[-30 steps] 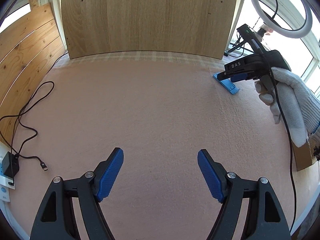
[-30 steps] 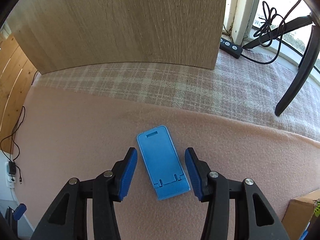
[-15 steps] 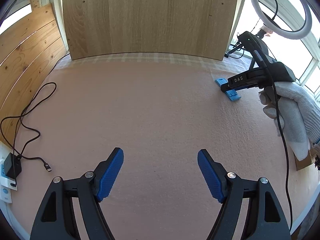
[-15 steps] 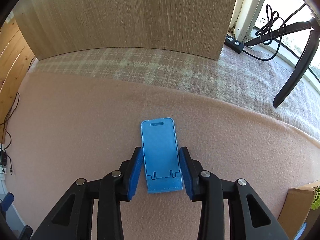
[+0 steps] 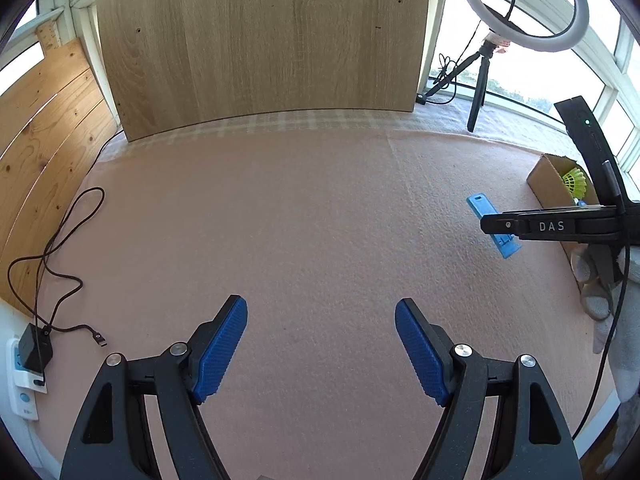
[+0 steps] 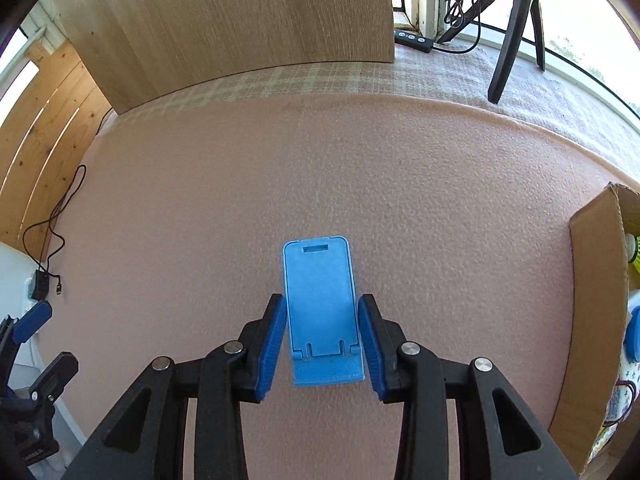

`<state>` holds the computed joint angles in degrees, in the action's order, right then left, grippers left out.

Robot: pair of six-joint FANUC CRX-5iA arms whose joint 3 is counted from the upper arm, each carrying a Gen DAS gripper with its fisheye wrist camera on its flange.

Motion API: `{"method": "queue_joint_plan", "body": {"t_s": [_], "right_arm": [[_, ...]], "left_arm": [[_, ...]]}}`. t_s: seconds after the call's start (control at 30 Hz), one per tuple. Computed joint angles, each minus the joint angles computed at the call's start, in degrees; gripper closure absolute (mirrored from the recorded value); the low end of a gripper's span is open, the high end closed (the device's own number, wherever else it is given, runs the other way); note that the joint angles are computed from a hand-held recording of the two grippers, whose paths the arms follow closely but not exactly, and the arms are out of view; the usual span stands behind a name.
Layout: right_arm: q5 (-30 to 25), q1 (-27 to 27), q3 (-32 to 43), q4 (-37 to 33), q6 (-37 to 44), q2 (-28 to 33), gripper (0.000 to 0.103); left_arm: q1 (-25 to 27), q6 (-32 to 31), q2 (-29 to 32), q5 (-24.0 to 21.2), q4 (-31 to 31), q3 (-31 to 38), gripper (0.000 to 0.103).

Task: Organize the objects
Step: 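Carry the phone stand with the right gripper into the box and release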

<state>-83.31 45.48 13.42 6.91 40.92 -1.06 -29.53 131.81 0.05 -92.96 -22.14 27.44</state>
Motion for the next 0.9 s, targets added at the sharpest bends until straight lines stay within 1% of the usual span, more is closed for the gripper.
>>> {"method": "queue_joint_plan", "body": {"t_s": [0.07, 0.13, 0.2, 0.27, 0.33, 0.43, 0.57, 0.7, 0.9], "right_arm": [[0.0, 1.34, -3.26, 1.71, -2.45, -4.18, 0.069], [0.19, 3.98, -4.33, 4.3, -6.55, -5.78, 0.069], [-0.6, 5.68, -6.33, 7.1, -9.88, -8.82, 0.069], [-2.1, 7.56, -8.4, 10.09, -13.38, -12.12, 0.069], [-3.81, 9.1, -9.55, 13.17, -16.61, -13.87, 0.069], [-7.87, 10.88, -11.8, 17.31, -20.17, -17.2, 0.069], [-12.68, 11.63, -14.24, 21.43, -23.09, -19.68, 0.069], [-15.36, 10.87, -15.99, 22.24, -24.43, -22.16, 0.069], [-16.22, 8.98, -17.79, 21.86, -24.87, -24.25, 0.069]], "left_arm": [[-0.81, 0.35, -0.05, -0.07, -0.41, 0.37, 0.024], [-2.24, 0.42, 0.45, -0.99, -1.92, 1.48, 0.024], [-2.86, 0.43, 0.72, -1.16, -1.84, 2.07, 0.024], [-3.44, 0.86, 0.76, -0.74, -1.5, 2.25, 0.024], [-3.92, 1.27, 0.94, -0.49, -1.16, 2.54, 0.024], [-4.74, 1.66, 1.73, -0.74, -1.17, 3.45, 0.024], [-5.11, 2.11, 2.37, 0.05, -0.22, 4.07, 0.024], [-6.06, 2.55, 3.97, -1.02, -0.87, 6.22, 0.024], [-6.14, 2.41, 5.14, -1.49, -0.81, 8.11, 0.024]]}}
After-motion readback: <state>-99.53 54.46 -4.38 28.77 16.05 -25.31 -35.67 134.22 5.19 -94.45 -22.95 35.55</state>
